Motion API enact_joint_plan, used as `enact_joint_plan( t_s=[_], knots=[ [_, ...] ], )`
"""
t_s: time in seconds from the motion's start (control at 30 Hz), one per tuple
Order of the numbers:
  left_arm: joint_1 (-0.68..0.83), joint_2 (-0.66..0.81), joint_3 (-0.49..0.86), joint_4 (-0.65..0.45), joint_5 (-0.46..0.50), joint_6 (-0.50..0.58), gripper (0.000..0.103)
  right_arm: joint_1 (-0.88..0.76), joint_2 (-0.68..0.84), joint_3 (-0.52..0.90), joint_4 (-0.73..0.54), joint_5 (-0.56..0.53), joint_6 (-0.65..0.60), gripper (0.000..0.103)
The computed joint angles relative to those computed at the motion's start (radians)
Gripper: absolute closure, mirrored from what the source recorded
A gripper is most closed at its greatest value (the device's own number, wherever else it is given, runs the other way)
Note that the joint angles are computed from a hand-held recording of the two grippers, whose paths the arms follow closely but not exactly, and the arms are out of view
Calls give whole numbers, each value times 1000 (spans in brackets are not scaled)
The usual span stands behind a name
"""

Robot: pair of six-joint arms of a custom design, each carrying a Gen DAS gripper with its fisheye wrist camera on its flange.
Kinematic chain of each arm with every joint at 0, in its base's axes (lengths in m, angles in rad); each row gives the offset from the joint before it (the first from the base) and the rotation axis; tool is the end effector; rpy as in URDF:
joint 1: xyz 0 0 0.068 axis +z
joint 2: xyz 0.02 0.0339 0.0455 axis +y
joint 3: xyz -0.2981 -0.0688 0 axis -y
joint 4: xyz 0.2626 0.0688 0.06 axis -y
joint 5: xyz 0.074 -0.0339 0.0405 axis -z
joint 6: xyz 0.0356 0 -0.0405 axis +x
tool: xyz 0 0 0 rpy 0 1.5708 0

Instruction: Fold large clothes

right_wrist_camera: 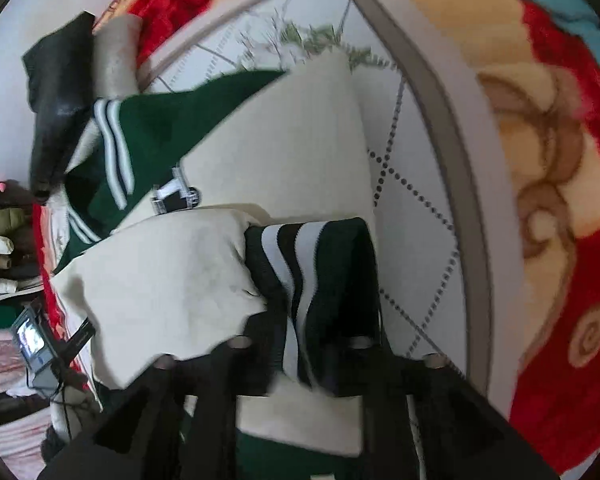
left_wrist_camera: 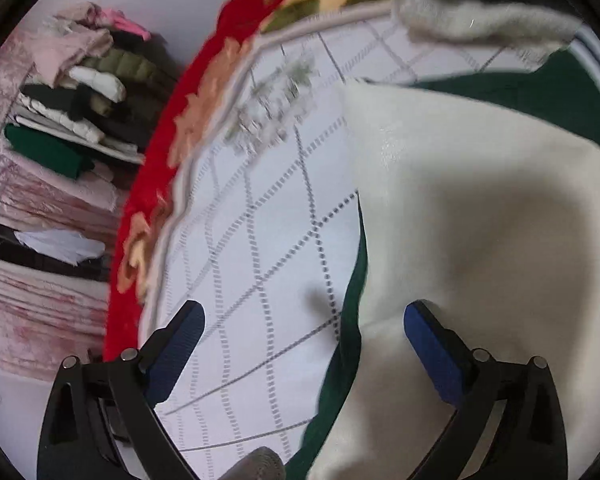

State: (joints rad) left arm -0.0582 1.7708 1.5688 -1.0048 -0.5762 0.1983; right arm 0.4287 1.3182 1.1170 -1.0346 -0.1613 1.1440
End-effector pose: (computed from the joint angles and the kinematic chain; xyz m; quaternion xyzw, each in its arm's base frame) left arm 0.3860 -0.0031 0.3147 0.0696 0.9418 0.2909 0.1535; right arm 0.2256 0.1094 0.3054 0.3315 0.9253 0.1737 0.0612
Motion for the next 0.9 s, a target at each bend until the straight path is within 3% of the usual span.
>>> enact_joint_plan(
  t_s=[0.03,0.17,0.27,0.37,0.4,0.43,0.47,0.6,0.63,0.7,0.77,0.83,0.9],
  knots=[
    [-9,-48,-12,-13,9,10,0,35,-47,9,-39,35,31,49],
    [-83,-242,-67,-96,52,-1,0,156,-184,-29,-164,77,172,48],
    [-186,-328,-109,-179,74,-63,0,227,-238,-92,-226,48,242,48],
    [-304,-345,-200,-196,72,-130,0,214,-292,-214,-119,-37,232,50],
    [-328,-336,-216,-197,70,-147,0,193,-295,-254,-66,-79,201,53],
    [-361,-323,-257,-173,55,-163,0,184,-281,-274,-35,-105,174,68],
    [-383,-310,-285,-157,37,-170,0,184,-248,-278,-19,-120,130,77],
    [-395,-265,-353,-75,14,-173,0,225,-238,-241,-103,-18,194,91],
    [-391,-265,-350,-70,16,-171,0,228,-229,-230,-175,28,227,103],
    [-382,-263,-331,-90,30,-172,0,204,-237,-267,-211,32,234,103],
    [-360,-289,-298,-144,32,-172,0,128,-324,-355,-143,-95,248,103],
    [-322,-341,-278,-185,27,-159,0,149,-318,-312,-177,-80,224,102],
    [-256,-406,-290,-178,-28,-112,0,189,-286,-245,-224,-54,214,95]
  ],
)
